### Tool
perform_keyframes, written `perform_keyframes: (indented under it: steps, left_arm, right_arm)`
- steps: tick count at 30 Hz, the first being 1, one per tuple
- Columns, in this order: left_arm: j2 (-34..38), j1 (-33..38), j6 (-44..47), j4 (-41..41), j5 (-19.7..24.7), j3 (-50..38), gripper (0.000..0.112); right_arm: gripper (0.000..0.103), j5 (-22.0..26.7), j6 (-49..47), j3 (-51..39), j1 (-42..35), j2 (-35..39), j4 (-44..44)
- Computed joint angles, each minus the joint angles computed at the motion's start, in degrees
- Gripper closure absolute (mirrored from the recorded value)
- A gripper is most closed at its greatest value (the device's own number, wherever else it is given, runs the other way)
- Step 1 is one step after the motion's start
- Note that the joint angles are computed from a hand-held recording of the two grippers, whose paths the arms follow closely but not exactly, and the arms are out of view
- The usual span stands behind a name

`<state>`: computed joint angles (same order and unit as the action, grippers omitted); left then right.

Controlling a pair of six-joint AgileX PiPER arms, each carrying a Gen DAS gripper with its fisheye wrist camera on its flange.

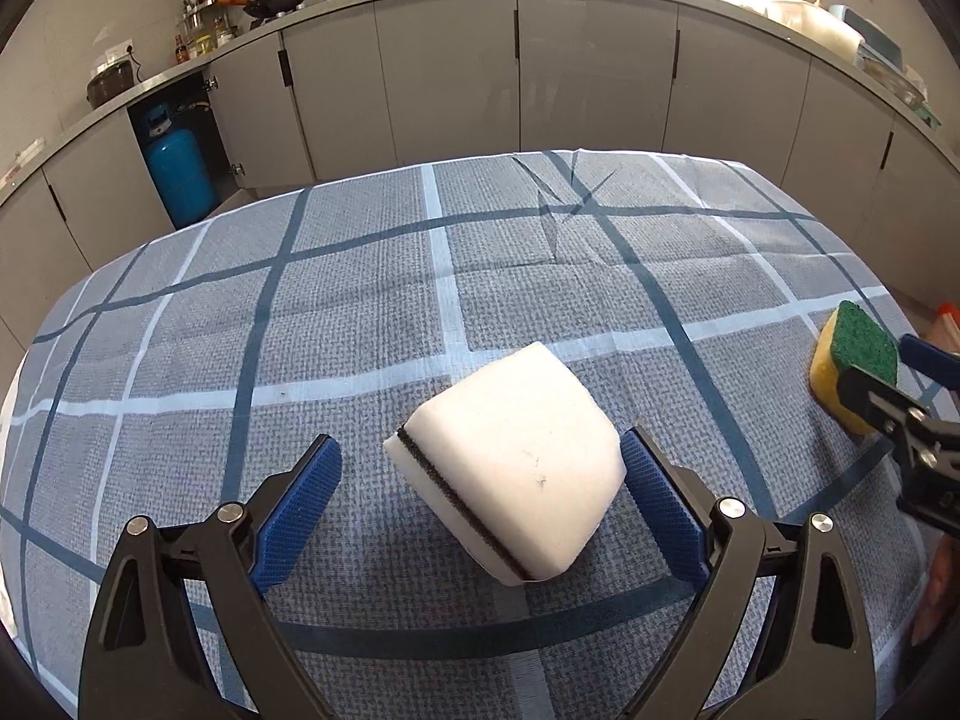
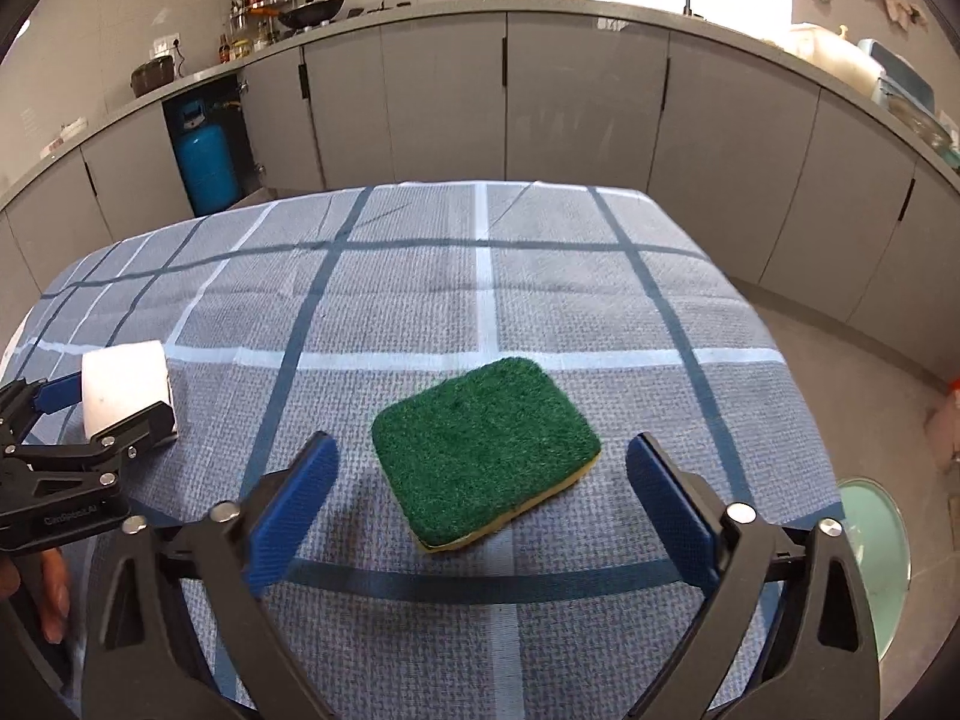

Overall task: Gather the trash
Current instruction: 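Grasp the white eraser sponge with the left gripper while the right gripper grasps the green sponge, then carry both sponges over the green basin and open both grippers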

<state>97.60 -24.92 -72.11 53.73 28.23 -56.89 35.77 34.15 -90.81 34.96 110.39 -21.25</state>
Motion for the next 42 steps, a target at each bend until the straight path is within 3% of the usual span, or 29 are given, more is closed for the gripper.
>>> perform_keyframes:
  steps: [4, 10, 21, 31, 42]
  left_arm:
    - [-0.62, 0.45, 1.64, -0.84, -2.99, 0.75, 0.047]
    - [-1.87, -2.22, -3.14, 4.02, -1.10, 2.01, 0.054]
    - [-6.85, -8.54, -4.38, 5.17, 4.10, 1.13, 0.054]
    - [-3.84, -17.69, -2.13, 5.14, 9.89, -6.75, 0.054]
    - [1.25, -25.11, 1.84, 4.59, 13.27, -15.81, 0.054]
  right_arm:
    - [0.033, -2.63, -0.01, 2.92, 0.09, -1.90, 0.09]
    - [0.033, -5.18, 6.15, 8.68, 1.56, -6.84, -6.20]
    - [0.033, -7.91, 16.46, 20.64, 0.84, -18.35, -15.38]
    - [0.033, -9.23, 20.49, 28.72, -2.33, -27.75, -18.99]
    - [0.033, -10.20, 20.64, 35.51, -7.74, -36.10, -18.72]
